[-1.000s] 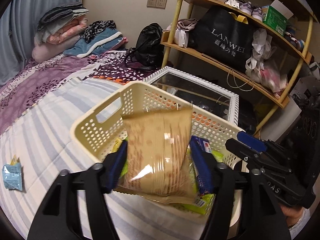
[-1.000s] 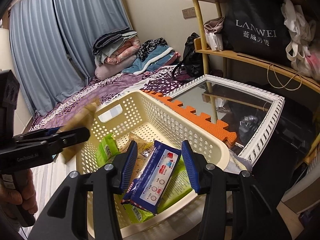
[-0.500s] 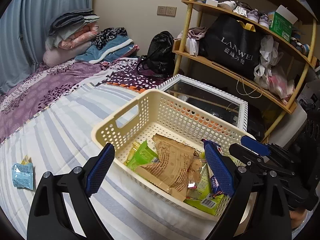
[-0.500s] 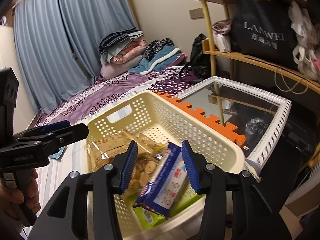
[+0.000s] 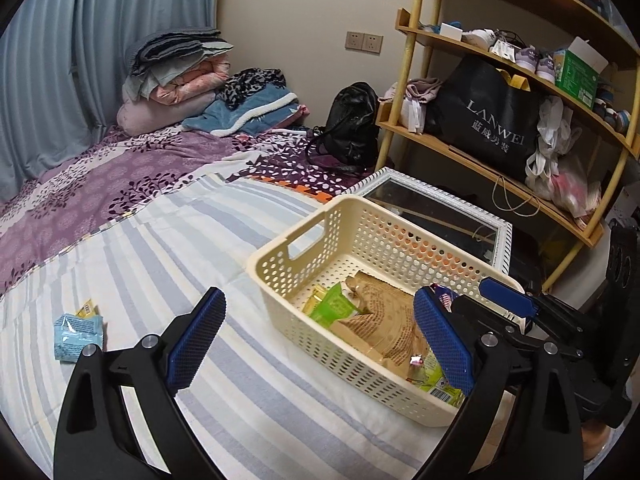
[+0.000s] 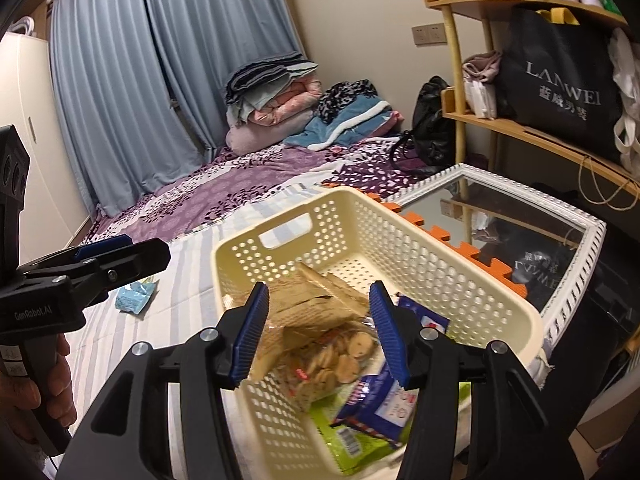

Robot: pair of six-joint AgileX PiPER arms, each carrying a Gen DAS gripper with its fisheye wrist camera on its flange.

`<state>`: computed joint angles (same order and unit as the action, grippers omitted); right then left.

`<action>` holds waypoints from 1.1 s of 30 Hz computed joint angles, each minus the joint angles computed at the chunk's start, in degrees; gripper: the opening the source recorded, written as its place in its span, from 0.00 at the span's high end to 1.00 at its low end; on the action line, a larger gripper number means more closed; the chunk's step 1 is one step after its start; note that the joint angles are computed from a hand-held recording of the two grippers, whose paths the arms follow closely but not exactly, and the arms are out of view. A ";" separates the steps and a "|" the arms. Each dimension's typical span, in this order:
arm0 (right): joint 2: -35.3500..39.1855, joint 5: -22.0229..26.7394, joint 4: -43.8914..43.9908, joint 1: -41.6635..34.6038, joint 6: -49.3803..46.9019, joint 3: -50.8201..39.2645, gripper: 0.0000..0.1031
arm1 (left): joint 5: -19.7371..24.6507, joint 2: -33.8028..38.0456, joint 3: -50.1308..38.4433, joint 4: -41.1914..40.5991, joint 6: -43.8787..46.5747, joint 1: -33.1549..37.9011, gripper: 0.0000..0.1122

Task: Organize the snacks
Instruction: 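Move both tools back toward the light blue bag and yellow packet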

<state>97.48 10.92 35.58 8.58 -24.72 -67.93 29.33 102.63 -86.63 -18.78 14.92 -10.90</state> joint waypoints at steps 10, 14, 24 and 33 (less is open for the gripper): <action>0.90 1.03 -6.58 3.87 6.10 -2.27 0.49 | -0.88 -2.89 3.37 -2.50 2.09 3.68 0.14; 1.71 1.61 -9.02 5.85 8.47 -3.43 0.49 | -1.16 -3.88 4.71 -3.89 3.38 5.37 0.14; 3.93 3.01 -14.48 10.29 13.74 -7.01 0.42 | -1.34 -5.23 6.90 -6.13 5.18 10.08 0.14; 6.80 5.19 -16.11 13.54 15.00 -10.84 0.42 | -1.02 -5.79 8.04 -8.41 6.75 14.44 0.14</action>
<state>104.28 16.11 19.47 22.13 -9.72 -78.76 28.31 96.84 -78.59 -27.19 21.66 3.54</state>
